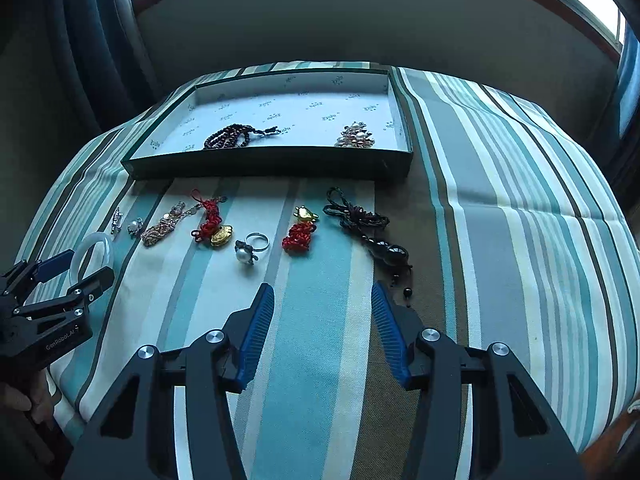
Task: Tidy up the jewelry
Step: 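Lift bangle with left tool while right tool grasps silver pearl ring, then place bangle in tray and open left tool while right tool carries ring to tray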
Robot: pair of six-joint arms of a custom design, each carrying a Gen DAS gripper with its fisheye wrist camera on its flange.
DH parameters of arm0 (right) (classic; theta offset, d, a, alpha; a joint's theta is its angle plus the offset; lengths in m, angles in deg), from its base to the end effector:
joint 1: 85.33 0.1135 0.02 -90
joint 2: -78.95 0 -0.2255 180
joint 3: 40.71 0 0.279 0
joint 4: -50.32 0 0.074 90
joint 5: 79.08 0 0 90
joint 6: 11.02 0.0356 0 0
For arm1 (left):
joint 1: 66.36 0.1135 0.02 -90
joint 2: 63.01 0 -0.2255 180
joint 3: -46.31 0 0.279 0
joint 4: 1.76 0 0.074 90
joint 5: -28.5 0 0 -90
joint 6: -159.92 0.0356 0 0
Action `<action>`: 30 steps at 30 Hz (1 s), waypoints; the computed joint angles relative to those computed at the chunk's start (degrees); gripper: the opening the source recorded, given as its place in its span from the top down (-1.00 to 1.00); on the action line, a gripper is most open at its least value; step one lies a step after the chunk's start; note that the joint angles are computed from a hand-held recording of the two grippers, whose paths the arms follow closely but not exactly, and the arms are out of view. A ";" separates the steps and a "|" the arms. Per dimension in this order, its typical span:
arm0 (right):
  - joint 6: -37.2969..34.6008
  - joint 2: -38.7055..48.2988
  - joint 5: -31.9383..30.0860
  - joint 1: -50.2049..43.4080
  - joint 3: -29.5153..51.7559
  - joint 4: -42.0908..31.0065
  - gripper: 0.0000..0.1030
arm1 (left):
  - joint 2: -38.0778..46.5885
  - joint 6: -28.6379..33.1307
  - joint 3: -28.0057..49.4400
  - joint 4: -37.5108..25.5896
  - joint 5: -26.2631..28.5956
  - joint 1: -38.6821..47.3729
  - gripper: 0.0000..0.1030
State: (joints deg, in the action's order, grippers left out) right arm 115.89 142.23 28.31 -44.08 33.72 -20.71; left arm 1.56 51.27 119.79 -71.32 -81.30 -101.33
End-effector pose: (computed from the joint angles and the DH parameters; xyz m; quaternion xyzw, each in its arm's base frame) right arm 0.1924 0.1545 0.2755 0.0031 0.9554 0.0486 0.2914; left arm 0.2130 -0.1343 0.2667 0.0921 0.9495 0.0359 0.2978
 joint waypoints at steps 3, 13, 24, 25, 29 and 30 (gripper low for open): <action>-1.06 4.40 -3.19 -0.29 1.58 3.41 0.18 | -0.58 0.98 -0.24 0.28 -0.52 1.84 -0.37; -3.23 13.78 -4.23 -0.86 6.27 6.64 0.41 | -1.59 2.75 -1.78 1.56 0.47 6.48 -0.37; -3.05 11.53 -3.97 0.03 5.19 6.00 0.52 | -1.66 2.85 -1.82 2.45 0.91 6.13 -0.37; -3.07 11.12 -3.81 0.18 5.22 5.89 0.52 | -1.70 2.90 -1.68 2.49 0.86 5.93 -0.37; -3.58 9.67 -2.92 0.55 5.98 5.63 0.52 | -1.21 2.95 -0.44 2.83 1.11 5.23 -0.37; -3.88 9.41 -2.83 0.41 6.28 5.65 0.52 | -0.87 3.03 0.09 3.02 1.10 4.98 -0.37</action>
State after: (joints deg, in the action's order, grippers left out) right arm 112.01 151.64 25.49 -43.66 40.00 -15.05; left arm 0.69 54.30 119.88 -68.30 -80.19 -96.36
